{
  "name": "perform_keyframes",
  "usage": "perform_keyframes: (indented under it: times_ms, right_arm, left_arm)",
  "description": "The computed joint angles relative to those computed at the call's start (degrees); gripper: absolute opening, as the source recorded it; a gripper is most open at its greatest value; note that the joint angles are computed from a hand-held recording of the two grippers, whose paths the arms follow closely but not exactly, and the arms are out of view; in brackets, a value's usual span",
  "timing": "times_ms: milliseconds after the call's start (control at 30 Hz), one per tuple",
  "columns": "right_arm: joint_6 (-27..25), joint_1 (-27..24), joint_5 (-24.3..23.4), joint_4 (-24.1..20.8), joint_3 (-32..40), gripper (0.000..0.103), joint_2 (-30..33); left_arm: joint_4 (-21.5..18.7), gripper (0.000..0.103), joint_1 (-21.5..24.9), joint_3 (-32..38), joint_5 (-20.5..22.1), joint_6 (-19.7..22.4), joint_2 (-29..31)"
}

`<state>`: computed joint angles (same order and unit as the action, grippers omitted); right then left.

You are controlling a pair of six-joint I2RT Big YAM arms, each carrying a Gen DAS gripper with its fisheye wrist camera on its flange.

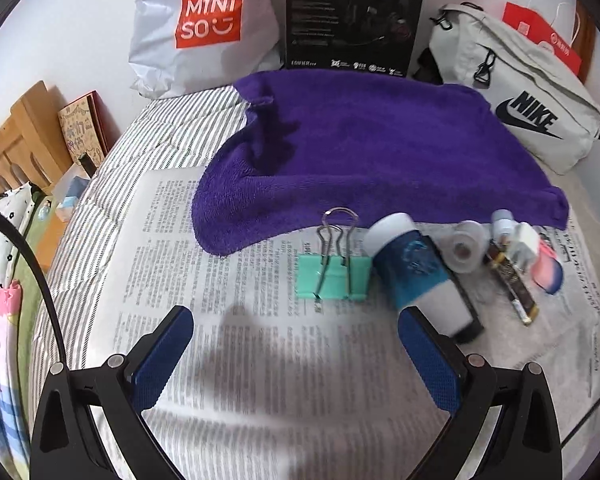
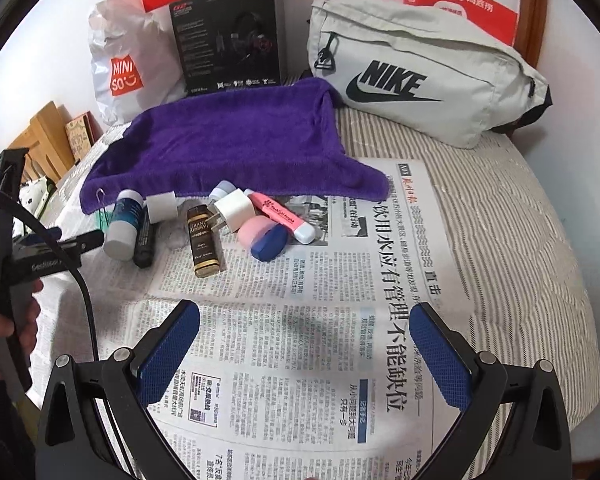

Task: Organize rigid objects
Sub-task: 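Move the left tool to the green binder clip and close on it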

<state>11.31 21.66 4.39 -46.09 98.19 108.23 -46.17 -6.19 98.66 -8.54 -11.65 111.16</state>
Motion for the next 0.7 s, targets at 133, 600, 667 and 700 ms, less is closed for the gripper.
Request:
perform_keyframes:
  times_ms: [133, 600, 667, 700]
  right_arm:
    - [0.54, -0.11, -0.46, -0.37, 1.18, 0.103, 1.51]
    - [3.00, -1.22, -3.77, -2.28, 4.91, 0.103, 5.87]
    - [3.13, -1.32, -3.86, -2.31, 5.20, 0.103, 6.18]
    - [3.09, -1.38, -4.00, -2.40, 5.35, 0.103, 6.30]
  left_arm:
    - [-0.11, 0.103, 0.53, 1.19, 0.65, 0.25, 1.48]
    - [0.92, 0.102, 0.97, 4.22, 0.16, 1.01, 4.64]
    - [1.41, 0.102, 0.85, 4.23, 0.00, 1.06, 4.74]
    - [1.73, 0.102, 0.79, 4.21, -0.15, 1.13, 4.77]
